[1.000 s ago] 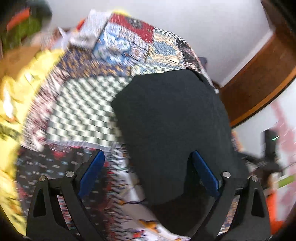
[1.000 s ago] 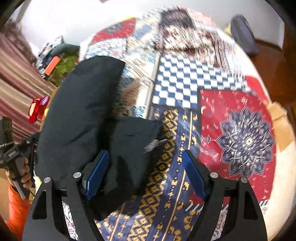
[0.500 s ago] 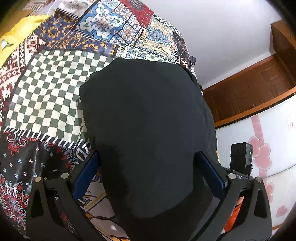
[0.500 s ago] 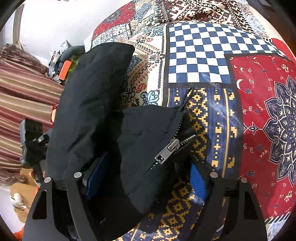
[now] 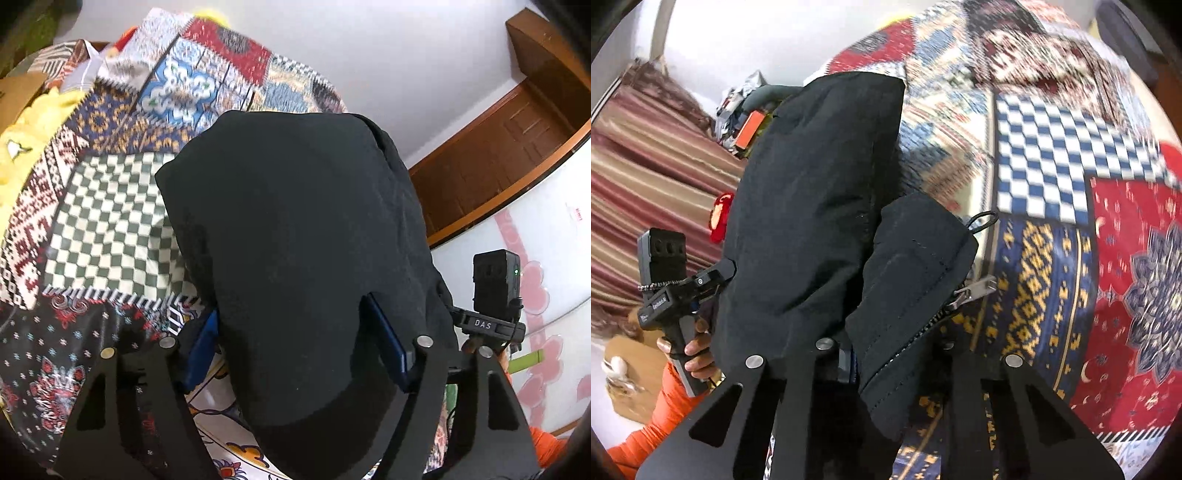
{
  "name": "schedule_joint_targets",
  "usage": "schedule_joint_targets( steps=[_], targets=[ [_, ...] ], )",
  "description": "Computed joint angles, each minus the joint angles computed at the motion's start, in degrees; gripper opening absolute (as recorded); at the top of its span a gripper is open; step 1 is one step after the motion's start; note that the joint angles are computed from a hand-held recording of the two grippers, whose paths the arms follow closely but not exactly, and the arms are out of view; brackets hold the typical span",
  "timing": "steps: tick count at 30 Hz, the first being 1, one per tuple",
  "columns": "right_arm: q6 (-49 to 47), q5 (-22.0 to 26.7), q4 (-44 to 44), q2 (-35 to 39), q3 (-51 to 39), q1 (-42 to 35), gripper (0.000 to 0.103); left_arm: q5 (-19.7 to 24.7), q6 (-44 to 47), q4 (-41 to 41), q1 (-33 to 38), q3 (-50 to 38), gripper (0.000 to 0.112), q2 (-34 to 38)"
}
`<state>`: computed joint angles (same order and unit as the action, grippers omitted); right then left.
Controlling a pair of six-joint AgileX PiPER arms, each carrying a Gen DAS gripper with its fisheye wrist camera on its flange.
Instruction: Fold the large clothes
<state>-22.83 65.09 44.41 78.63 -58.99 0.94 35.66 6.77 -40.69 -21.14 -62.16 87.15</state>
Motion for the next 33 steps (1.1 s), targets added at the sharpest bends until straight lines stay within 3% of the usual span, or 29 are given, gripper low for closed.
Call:
schedule_joint_targets(
  steps=[8, 12, 22, 28, 31, 33],
  targets=[
    [6.2, -5.0, -0.9, 5.6, -9.6, 9.2, 0.018, 2.7, 5.6, -1.3, 8.3, -2.2, 0.071, -3.4],
    [8.3, -8.6, -0.6, 11.1, -14.6, 14.4, 0.018, 6.9, 11.7, -4.0, 16.2, -4.6, 0.071, -2.0],
    [14.9, -14.8, -0.8, 33.6, -35.2, 27.1, 0.018, 13.0, 24.7, -7.1, 34.4, -10.3, 0.071, 8.1],
    [22.6, -12.6, -6.0, 49.0, -51.7, 33.0, 0.018, 10.5, 24.8, -2.1, 40.1, -13.6, 0.067, 18.8],
    [26.4, -13.2, -8.8, 53.4, -56.5, 34.6, 0.019, 10.0, 33.2, -9.6, 43.4, -11.6, 0.067, 20.3],
    [28.6, -11.9, -9.3, 55.6, -59.8, 34.3, 0.022, 8.6, 34.4, -10.5, 43.2, -10.3, 0.07, 19.6]
  ],
)
